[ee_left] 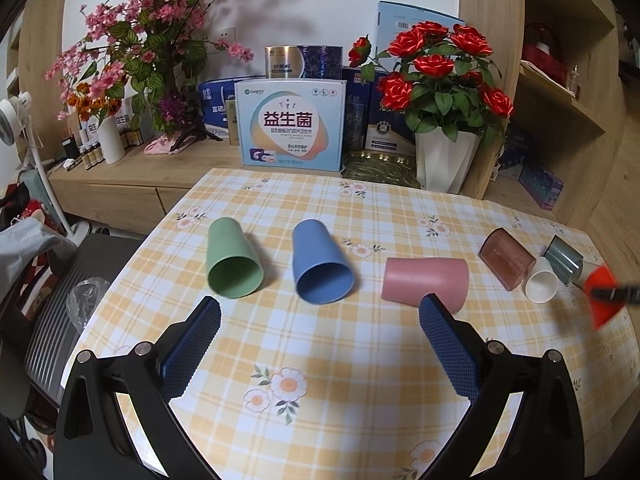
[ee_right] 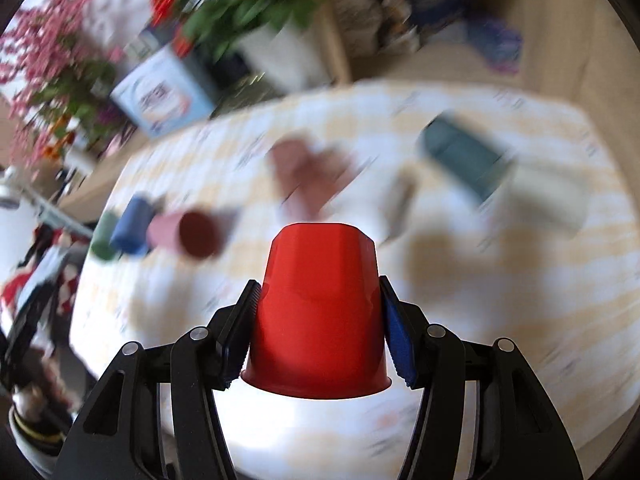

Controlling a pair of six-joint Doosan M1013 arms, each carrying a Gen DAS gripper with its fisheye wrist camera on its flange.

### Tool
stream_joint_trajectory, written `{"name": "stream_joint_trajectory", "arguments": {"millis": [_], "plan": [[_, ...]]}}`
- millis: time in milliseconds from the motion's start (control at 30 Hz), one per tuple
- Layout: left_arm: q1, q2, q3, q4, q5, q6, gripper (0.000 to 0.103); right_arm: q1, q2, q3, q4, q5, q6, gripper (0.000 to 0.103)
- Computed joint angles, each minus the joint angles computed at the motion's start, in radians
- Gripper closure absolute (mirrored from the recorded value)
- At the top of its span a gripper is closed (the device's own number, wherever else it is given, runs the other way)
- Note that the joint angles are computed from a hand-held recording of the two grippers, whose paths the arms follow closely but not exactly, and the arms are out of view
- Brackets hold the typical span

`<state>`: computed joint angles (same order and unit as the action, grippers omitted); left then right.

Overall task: Flip cup upside down
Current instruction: 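Lift the red cup with the right gripper and carry it toward the left gripper, then set the red cup down standing on the table and open the right gripper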

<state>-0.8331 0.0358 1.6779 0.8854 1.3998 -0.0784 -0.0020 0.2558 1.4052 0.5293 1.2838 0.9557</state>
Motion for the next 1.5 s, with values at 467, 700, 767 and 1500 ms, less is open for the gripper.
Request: {"name": "stream_joint_trajectory", "arguments": {"millis": [467, 700, 767, 1500], "plan": [[-0.015, -0.031, 0.044, -0.020, 0.030, -0.063, 0.006, 0.171, -0.095, 0.206, -0.009, 0.009, 0.054, 0.047], [-0.006, -0.037, 0.056, -0.030, 0.035, -0.076, 0.006, 0.199, -0.092, 0.220, -0.060, -0.054, 0.123, 0.047], [-0.005, -0.035, 0.057, -0.035, 0.032, -0.073, 0.006, 0.200, -0.087, 0.216, -0.067, -0.060, 0.129, 0.047], [-0.011, -0.023, 0.034, -0.039, 0.027, -0.062, 0.006, 0.195, -0.080, 0.217, -0.069, -0.031, 0.145, 0.042]]}}
